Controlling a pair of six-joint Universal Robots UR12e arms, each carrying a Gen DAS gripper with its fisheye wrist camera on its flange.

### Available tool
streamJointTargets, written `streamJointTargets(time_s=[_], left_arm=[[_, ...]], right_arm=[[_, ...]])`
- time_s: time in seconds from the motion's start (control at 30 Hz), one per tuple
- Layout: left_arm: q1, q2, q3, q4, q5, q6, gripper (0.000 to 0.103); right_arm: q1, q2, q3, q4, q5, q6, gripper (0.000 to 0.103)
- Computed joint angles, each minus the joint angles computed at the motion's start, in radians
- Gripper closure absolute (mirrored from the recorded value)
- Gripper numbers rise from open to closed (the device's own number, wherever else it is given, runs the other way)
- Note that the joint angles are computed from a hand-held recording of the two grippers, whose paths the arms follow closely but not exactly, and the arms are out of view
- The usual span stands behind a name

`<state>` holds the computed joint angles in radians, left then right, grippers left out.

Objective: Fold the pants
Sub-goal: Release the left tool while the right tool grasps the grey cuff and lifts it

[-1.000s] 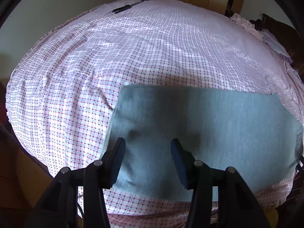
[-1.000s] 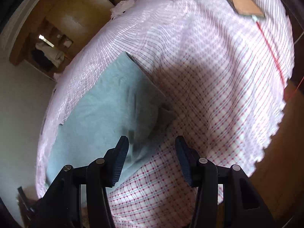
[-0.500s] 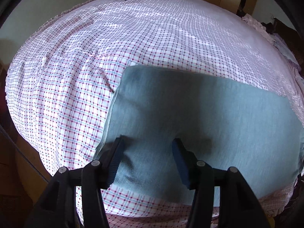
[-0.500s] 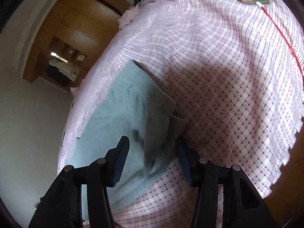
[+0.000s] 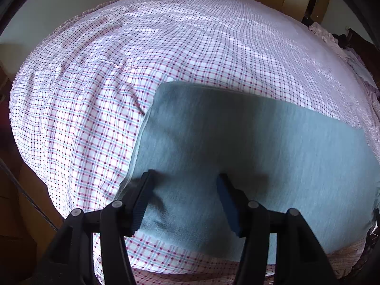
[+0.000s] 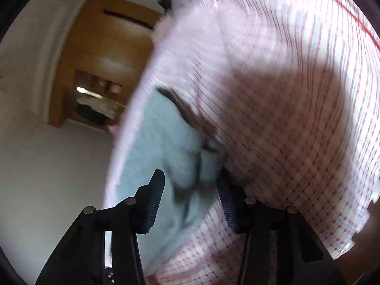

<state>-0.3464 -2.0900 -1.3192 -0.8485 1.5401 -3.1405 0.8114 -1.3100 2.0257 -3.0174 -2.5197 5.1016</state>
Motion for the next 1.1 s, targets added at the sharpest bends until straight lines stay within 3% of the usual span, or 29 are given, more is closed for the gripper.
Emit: streamJointTargets(time_s=[0.07, 0.17, 0.27, 0.33, 0.47, 0.53, 0.6, 0.7, 0.83, 1.1], left_arm=[[0.001, 0.004, -0.006, 0.003, -0.006, -0.003, 0.043], [0.002, 0.008, -0.013, 0.005, -0.009, -0.009, 0.042], [-0.002, 0.009, -0.018, 0.013, 0.002, -0.006, 0.041], [-0.003, 0.008, -0.017, 0.014, 0.004, -0.001, 0.041], [-0.003, 0.007, -0.014, 0.012, 0.001, -0.003, 0.041], [-0.006, 0.005, -0.012, 0.012, 0.014, 0.003, 0.04], [-0.009, 0.004, -0.008, 0.011, 0.025, 0.011, 0.04], [-0.008, 0.006, -0.01, 0.014, 0.024, 0.03, 0.04], [-0.004, 0.013, -0.018, 0.015, 0.017, 0.045, 0.04], [0.002, 0.046, -0.047, 0.032, 0.032, 0.091, 0.04]], right_arm=[[0.007, -0.012, -0.007, 0.044, -0.03, -0.03, 0.063], [-0.005, -0.025, -0.005, 0.069, 0.002, -0.059, 0.063], [-0.014, -0.006, -0.005, 0.02, 0.025, -0.063, 0.063], [-0.021, 0.001, -0.012, 0.04, 0.047, -0.055, 0.063], [-0.04, -0.022, -0.025, 0.164, 0.098, -0.035, 0.068], [-0.052, -0.042, -0.051, 0.278, 0.131, -0.014, 0.07], [-0.059, -0.048, -0.088, 0.388, 0.125, -0.012, 0.079], [-0.056, -0.051, -0.131, 0.497, 0.102, -0.02, 0.083], [-0.073, -0.049, -0.157, 0.507, 0.12, -0.059, 0.083], [-0.092, -0.061, -0.138, 0.483, 0.177, -0.032, 0.083]])
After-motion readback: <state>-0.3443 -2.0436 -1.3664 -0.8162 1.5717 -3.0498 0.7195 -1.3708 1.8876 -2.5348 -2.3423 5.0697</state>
